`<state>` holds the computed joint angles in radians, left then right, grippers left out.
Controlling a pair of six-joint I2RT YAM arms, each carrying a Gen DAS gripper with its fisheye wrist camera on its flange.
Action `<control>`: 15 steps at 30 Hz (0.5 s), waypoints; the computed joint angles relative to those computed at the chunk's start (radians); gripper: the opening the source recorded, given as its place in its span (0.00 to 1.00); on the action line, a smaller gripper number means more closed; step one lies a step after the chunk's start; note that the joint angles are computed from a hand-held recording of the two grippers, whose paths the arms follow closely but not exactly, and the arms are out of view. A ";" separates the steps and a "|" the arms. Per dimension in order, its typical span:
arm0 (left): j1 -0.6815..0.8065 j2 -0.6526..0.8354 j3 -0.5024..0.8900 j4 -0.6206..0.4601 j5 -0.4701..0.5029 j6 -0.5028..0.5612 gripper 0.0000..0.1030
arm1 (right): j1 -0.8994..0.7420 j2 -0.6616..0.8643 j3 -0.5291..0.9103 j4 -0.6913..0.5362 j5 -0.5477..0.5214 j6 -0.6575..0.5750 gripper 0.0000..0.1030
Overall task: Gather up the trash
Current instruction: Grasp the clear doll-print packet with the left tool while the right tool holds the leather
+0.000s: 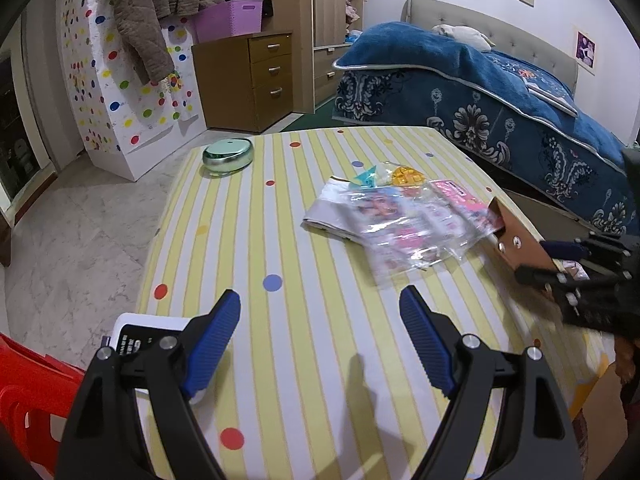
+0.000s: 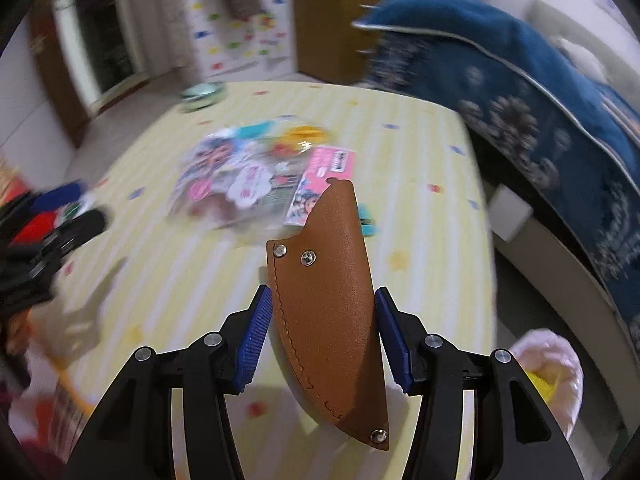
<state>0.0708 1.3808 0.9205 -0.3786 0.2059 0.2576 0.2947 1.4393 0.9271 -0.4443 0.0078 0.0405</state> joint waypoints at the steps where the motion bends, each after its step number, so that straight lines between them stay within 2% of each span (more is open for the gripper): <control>1: 0.005 -0.002 -0.001 -0.002 0.003 -0.001 0.77 | 0.023 -0.012 -0.008 -0.008 -0.010 -0.010 0.51; 10: 0.040 -0.034 -0.015 -0.019 0.020 0.010 0.77 | 0.161 -0.070 -0.055 -0.049 -0.091 0.014 0.51; 15: 0.014 -0.032 -0.017 -0.021 0.019 -0.004 0.77 | 0.130 -0.159 -0.096 -0.057 0.018 0.073 0.51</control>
